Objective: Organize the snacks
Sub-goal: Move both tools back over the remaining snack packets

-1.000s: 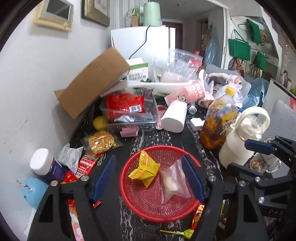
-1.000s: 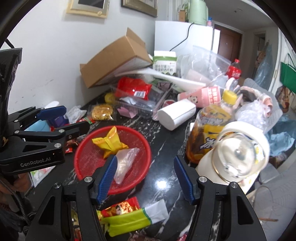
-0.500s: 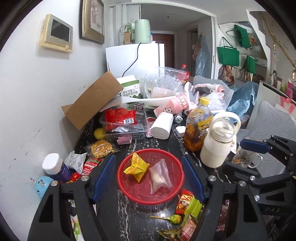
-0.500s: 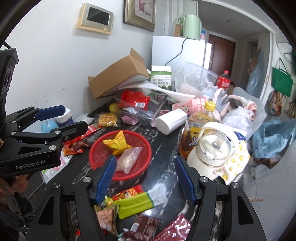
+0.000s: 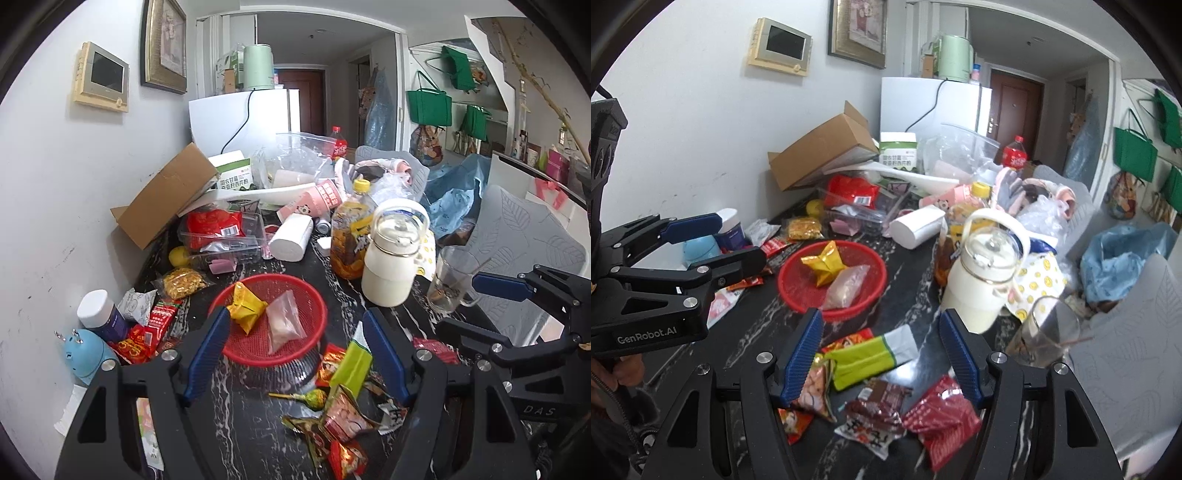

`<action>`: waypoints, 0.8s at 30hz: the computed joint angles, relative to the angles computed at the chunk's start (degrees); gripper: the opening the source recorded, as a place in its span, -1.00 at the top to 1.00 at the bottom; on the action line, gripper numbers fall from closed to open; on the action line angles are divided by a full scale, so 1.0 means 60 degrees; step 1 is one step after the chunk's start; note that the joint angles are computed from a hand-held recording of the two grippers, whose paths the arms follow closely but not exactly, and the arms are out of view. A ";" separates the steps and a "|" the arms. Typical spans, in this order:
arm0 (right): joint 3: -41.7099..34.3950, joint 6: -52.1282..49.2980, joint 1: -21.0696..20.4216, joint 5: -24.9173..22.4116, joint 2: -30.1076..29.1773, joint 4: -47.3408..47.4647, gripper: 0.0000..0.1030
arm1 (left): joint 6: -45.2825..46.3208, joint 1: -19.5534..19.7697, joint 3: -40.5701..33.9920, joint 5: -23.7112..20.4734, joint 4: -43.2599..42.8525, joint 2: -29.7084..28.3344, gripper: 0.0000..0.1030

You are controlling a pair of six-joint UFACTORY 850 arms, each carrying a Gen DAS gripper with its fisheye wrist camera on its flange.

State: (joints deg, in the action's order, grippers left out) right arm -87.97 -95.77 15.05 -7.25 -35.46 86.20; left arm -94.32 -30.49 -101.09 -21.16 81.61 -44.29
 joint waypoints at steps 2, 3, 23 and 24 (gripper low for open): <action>0.0268 -0.0653 -0.0030 0.0005 0.0137 0.0730 -0.28 | -0.0085 -0.0079 0.0191 0.0045 0.0077 0.0081 -0.42; 0.0406 -0.0964 -0.0043 0.0025 0.0205 0.1081 -0.28 | -0.0080 -0.0110 0.0267 0.0090 0.0073 0.0106 -0.42; 0.2275 -0.4644 -0.0195 0.0288 0.0798 0.5303 -0.28 | 0.0111 -0.0266 0.1439 0.1499 -0.1201 0.0171 -0.42; 0.2346 -0.4648 -0.0197 0.0268 0.0808 0.5322 -0.28 | 0.0213 -0.0263 0.1490 0.1581 -0.1370 0.0162 -0.42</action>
State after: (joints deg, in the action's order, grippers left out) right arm -73.90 -123.66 13.87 -5.64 -30.61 118.13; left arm -93.04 -32.07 -92.15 -11.67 73.39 -43.32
